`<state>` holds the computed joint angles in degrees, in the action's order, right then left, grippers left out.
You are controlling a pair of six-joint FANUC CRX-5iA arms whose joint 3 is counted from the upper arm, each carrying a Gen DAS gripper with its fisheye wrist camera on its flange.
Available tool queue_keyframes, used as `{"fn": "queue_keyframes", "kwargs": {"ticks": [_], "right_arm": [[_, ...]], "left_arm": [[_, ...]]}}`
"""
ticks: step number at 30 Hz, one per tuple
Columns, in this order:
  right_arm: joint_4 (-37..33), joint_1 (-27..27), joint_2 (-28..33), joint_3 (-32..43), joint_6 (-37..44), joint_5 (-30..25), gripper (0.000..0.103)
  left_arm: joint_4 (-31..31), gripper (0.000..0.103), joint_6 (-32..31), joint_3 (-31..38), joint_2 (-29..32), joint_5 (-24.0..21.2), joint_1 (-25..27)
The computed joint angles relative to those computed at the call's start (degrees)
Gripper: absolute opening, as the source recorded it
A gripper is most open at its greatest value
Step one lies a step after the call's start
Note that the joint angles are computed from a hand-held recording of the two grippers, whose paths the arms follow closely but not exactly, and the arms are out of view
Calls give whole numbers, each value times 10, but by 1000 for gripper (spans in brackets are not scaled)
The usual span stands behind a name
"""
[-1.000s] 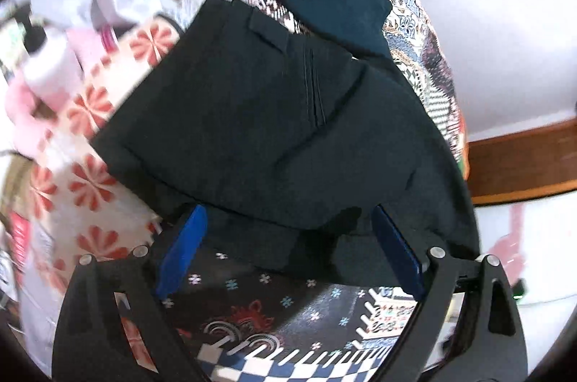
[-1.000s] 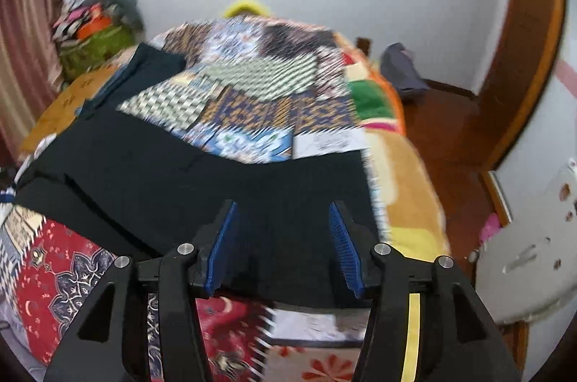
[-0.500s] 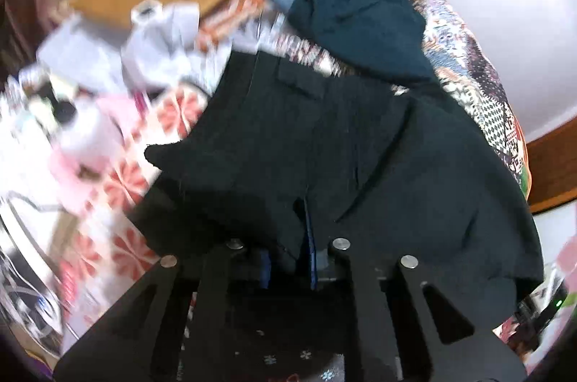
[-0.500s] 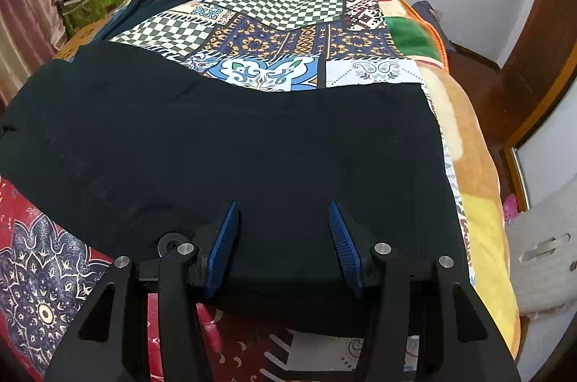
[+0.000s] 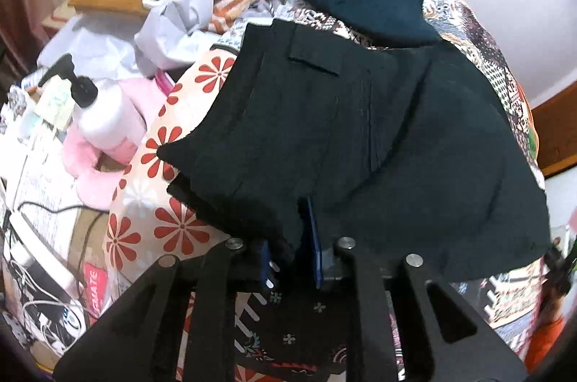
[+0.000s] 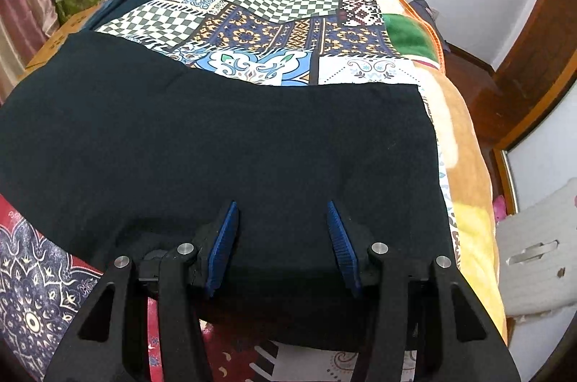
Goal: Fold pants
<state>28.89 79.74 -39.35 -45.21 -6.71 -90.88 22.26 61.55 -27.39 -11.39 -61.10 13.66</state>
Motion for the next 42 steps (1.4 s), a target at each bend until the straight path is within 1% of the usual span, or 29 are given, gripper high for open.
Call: {"fn": "queue_keyframes", "kwargs": {"ticks": [2, 4, 6, 8, 10, 11, 12, 15, 16, 18, 20, 21, 23, 24, 25, 27, 30, 32, 33, 34, 35, 36, 37, 39, 40, 41, 42], "right_arm": [[-8, -15, 16, 16, 17, -2, 48], [-7, -27, 29, 30, 36, 1, 48], [6, -34, 40, 41, 51, 9, 48], [25, -45, 52, 55, 71, 27, 49], [47, -62, 70, 71, 97, 58, 55], [56, -73, 81, 79, 111, 77, 56], [63, -82, 89, 85, 123, 96, 57], [71, -130, 122, 111, 174, 184, 57], [69, -152, 136, 123, 192, 226, 57], [60, -186, 158, 137, 210, 286, 57], [43, -225, 194, 160, 242, 351, 57], [34, -237, 206, 168, 258, 373, 57], [0, -264, 247, 200, 306, 414, 57], [-21, -277, 270, 220, 336, 428, 57], [-53, -292, 296, 247, 379, 439, 57], [-104, -312, 348, 301, 459, 434, 57], [-141, -333, 419, 373, 548, 420, 54], [-160, -344, 457, 412, 597, 413, 47], [-175, -350, 477, 433, 622, 410, 41], [-188, -354, 492, 448, 641, 404, 30], [-198, -355, 501, 457, 654, 399, 25], [-198, -353, 513, 463, 662, 398, 17], [-183, -348, 516, 457, 656, 403, 14], [-152, -337, 521, 446, 649, 405, 10], [-147, -337, 519, 442, 646, 408, 8], [-139, -337, 517, 437, 635, 411, 6], [-127, -336, 514, 431, 618, 411, 4]], "left_arm": [[-20, 30, 2, 3, -12, 5, -5], [-53, 51, 15, 15, -20, 8, -10], [-69, 59, 14, 19, -29, 17, -11], [-64, 65, 0, 19, -37, 28, -2], [-59, 72, -1, 28, -34, 38, 2], [-55, 75, -3, 35, -29, 44, 3], [-52, 80, -8, 44, -21, 47, 2], [-44, 81, -10, 72, 7, 60, -11], [-33, 83, -16, 83, 24, 65, -18], [-28, 83, -15, 103, 49, 67, -31], [-36, 83, -7, 137, 90, 61, -52], [-40, 83, -5, 151, 107, 57, -60], [-47, 83, -8, 185, 151, 33, -76], [-48, 83, -10, 204, 176, 20, -84], [-48, 83, -9, 212, 188, 13, -87], [-58, 83, 7, 233, 219, 4, -98], [-67, 83, 18, 247, 244, 10, -108], [-55, 83, 12, 241, 251, 24, -105], [-48, 85, 8, 234, 249, 32, -103], [-39, 86, 0, 226, 249, 39, -100], [-32, 86, -4, 221, 249, 44, -96], [-26, 86, -6, 214, 245, 53, -93], [-24, 86, -3, 204, 239, 66, -89], [-16, 86, -7, 183, 227, 94, -83], [-17, 87, 2, 177, 225, 104, -82], [-21, 87, 10, 176, 223, 108, -83], [-42, 87, 28, 178, 219, 115, -90]]}}
